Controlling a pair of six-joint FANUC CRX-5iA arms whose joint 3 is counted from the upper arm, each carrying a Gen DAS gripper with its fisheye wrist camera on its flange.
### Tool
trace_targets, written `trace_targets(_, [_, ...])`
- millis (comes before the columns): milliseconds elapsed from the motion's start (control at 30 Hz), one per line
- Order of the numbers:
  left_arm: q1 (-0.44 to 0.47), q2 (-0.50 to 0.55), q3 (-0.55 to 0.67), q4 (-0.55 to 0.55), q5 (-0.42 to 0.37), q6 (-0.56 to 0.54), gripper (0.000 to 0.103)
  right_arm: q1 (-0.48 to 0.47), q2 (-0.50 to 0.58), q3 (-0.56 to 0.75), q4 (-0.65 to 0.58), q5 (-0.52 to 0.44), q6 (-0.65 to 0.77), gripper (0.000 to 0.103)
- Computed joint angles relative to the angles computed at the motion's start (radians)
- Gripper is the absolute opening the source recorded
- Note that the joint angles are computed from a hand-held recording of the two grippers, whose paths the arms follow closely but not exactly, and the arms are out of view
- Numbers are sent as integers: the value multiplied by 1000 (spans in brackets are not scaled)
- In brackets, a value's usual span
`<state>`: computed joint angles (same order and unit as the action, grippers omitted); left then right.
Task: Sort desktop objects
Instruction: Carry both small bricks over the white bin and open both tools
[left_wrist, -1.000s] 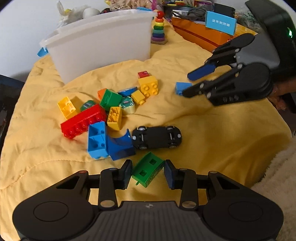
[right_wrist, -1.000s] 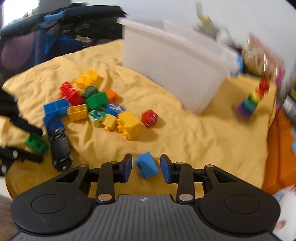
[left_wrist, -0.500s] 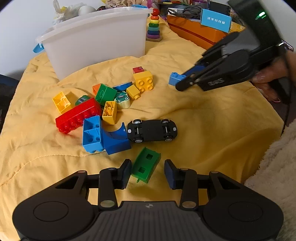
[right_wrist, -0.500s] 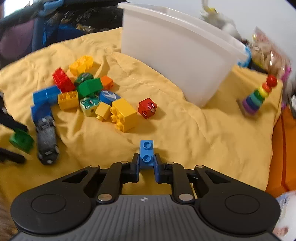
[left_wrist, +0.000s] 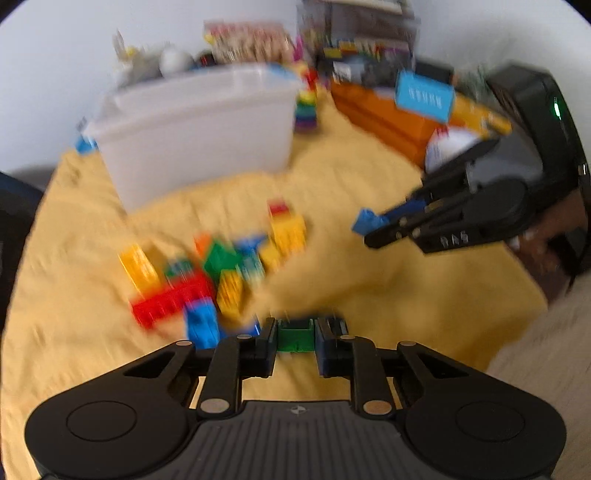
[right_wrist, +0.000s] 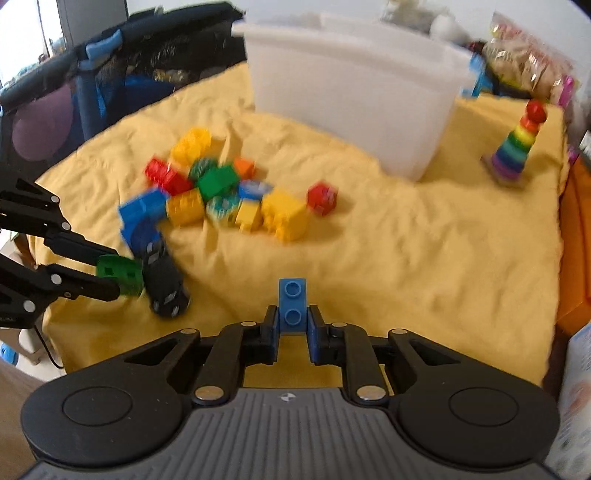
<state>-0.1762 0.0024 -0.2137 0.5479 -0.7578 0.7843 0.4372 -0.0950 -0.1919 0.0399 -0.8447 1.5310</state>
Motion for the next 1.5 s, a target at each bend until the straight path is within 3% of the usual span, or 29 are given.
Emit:
trace_targets(100, [2,24,14,111,75,-44,24,-1,-13,2,29,47,-30,17])
trace_targets(300, [-32,83,108,204,257,-162,24,0,-9,14,106,150,-78,17])
trace_targets(433, [-43,166,218,263,304,-215,24,-6,22,47,172,229,-107,17])
trace_targets(567, [-46,269,380,192,323,-145,24,-26,99,129,235,316,-142,17])
trace_targets(700, [-28,401,608,24,250,32,24,-45,200,242,311,364,-225,17])
trace_targets(833, [-29,544,854,-186,96,238,24,-52,314,370,349,318,-294,17])
trace_targets(933, [-27,607,948,-229,-25,287,26,-56,391,465,295,230,-263,18])
trace_targets(967, [-27,599,925,-219,-15,283,29,-59,408,490,260,205,-247,18])
trace_targets(1000, [-25,588,898,-205,9,272,35,-61,411,488,232,200,-237,25])
trace_targets(1067, [-20,545,815,-180,76,259,54,-65,402,478,201,196,-217,29])
trace_targets(1200, [-6,438,622,-33,193,152,58,-70,327,383,209,253,-210,33])
trace_targets(1300, [-4,327,442,63,279,51,68,-76,263,329,160,282,-140,37])
trace_targets(1400, [1,231,286,131,260,-41,70,-79,192,268,81,281,-42,44])
trace_targets(1500, [3,152,161,91,244,-51,70,-72,142,221,0,208,67,44])
